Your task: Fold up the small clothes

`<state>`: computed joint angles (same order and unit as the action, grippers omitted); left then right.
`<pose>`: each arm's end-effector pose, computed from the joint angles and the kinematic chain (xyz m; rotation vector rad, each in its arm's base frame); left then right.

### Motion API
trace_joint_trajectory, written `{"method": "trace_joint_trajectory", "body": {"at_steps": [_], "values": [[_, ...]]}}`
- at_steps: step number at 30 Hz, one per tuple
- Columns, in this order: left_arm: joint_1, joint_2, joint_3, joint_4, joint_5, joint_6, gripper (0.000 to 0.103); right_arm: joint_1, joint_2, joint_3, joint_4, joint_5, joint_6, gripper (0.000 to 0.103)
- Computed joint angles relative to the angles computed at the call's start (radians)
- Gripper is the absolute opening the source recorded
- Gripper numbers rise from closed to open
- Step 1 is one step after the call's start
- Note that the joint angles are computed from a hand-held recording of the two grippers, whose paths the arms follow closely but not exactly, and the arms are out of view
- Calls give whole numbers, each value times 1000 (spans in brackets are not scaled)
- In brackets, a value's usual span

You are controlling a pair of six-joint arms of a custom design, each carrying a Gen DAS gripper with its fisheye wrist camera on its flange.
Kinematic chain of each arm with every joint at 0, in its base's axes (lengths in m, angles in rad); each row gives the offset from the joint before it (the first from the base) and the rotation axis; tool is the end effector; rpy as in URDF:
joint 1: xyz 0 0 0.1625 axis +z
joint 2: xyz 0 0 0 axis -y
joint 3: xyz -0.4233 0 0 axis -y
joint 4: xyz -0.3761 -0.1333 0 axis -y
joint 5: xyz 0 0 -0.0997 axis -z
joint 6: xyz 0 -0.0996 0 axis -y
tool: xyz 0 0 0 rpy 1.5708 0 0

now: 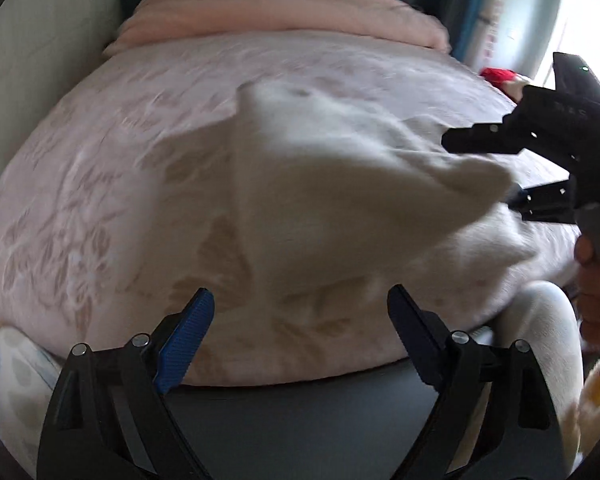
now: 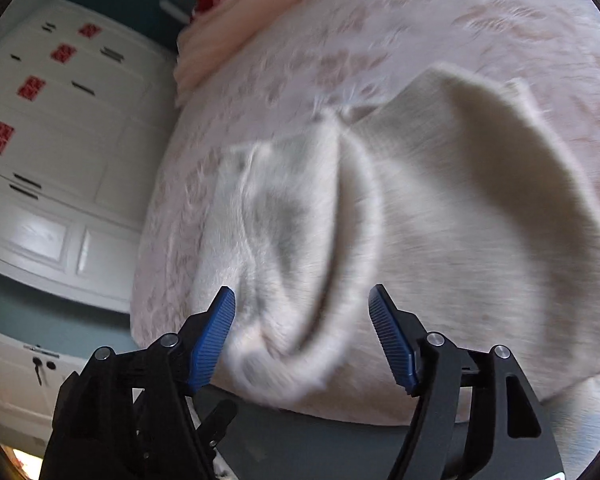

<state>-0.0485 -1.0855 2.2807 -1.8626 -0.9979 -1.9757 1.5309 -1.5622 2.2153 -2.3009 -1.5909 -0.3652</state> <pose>-0.3401 -0.1710 0.0569 -0.0818 2.2558 -0.8850 0.1149 -0.4143 0.2656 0.5015 -3.0637 0.1109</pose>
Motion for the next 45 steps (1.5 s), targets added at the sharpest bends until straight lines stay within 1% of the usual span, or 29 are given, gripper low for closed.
{"method": "trace_joint_trajectory", "body": {"at_steps": [2, 3, 4, 5, 6, 8, 9, 11, 12, 14, 16, 17, 18, 20, 21, 25, 26, 27, 30, 32, 34, 36, 37, 39, 41, 42, 43, 44, 45], "values": [[26, -2, 20, -24, 14, -2, 86, 30, 36, -2, -16, -21, 20, 67], [25, -3, 30, -28, 14, -1, 86, 48, 59, -5, -32, -38, 25, 62], [35, 2, 35, -46, 25, 21, 85, 58, 69, -3, -48, -46, 22, 30], [60, 15, 33, -72, 43, 57, 75, 74, 75, -3, -61, -51, 23, 23], [73, 14, 38, -101, 40, 85, 54, 84, 68, -10, -64, -25, 20, 22], [84, -3, 51, -151, 23, 109, 36, 89, -3, -21, -68, 72, -29, 19], [82, -11, 59, -174, 29, 107, 33, 93, -42, -29, -65, 110, -45, 19], [82, -24, 72, -241, 54, 134, 31, 91, -121, -32, -72, 136, -88, 19], [88, -18, 65, -250, 63, 157, 30, 82, -145, -30, -83, 125, -106, 19], [109, 19, 45, -289, 62, 214, 26, 33, -174, -15, -129, 61, -139, 20], [137, 54, 43, -356, 45, 257, 25, -70, -134, 0, -185, -58, -131, 20], [148, 69, 36, -374, 44, 273, 25, -132, -104, 5, -192, -100, -119, 20], [151, 89, 32, -388, 42, 287, 25, -193, -85, 12, -185, -99, -121, 20], [152, 118, 2, -347, 38, 299, 25, -261, -107, 33, -180, -4, -124, 21], [150, 121, -8, -323, 37, 295, 25, -267, -118, 35, -170, 21, -117, 21], [155, 100, -11, -301, 18, 278, 26, -195, -120, 27, -170, -42, -130, 33], [155, 98, -14, -292, 16, 273, 27, -182, -120, 24, -163, -48, -131, 44], [152, 94, -19, -277, 16, 267, 28, -180, -120, 20, -149, -45, -135, 47], [145, 97, -31, -247, 17, 251, 29, -197, -123, 14, -126, -18, -125, 47], [140, 95, -29, -245, 22, 243, 27, -242, -146, 18, -89, 35, -141, 22], [127, 84, -24, -255, 37, 237, 20, -248, -163, 24, -102, 80, -151, 20], [119, 83, -37, -231, 44, 235, 19, -249, -210, 29, -101, 137, -171, 19], [118, 83, -39, -228, 43, 243, 19, -246, -225, 32, -113, 143, -176, 19], [129, 87, -34, -254, 24, 269, 21, -239, -223, 49, -174, 81, -193, 19], [134, 105, -37, -270, 10, 286, 23, -232, -167, 70, -252, -44, -227, 22], [133, 113, -45, -260, 5, 293, 23, -261, -145, 81, -252, -65, -245, 23], [129, 115, -50, -252, 2, 298, 24, -277, -159, 83, -240, -44, -221, 25], [123, 110, -58, -240, -6, 310, 25, -293, -182, 75, -208, -3, -200, 30], [115, 102, -64, -223, -13, 311, 32, -297, -199, 69, -190, 10, -182, 33]]}}
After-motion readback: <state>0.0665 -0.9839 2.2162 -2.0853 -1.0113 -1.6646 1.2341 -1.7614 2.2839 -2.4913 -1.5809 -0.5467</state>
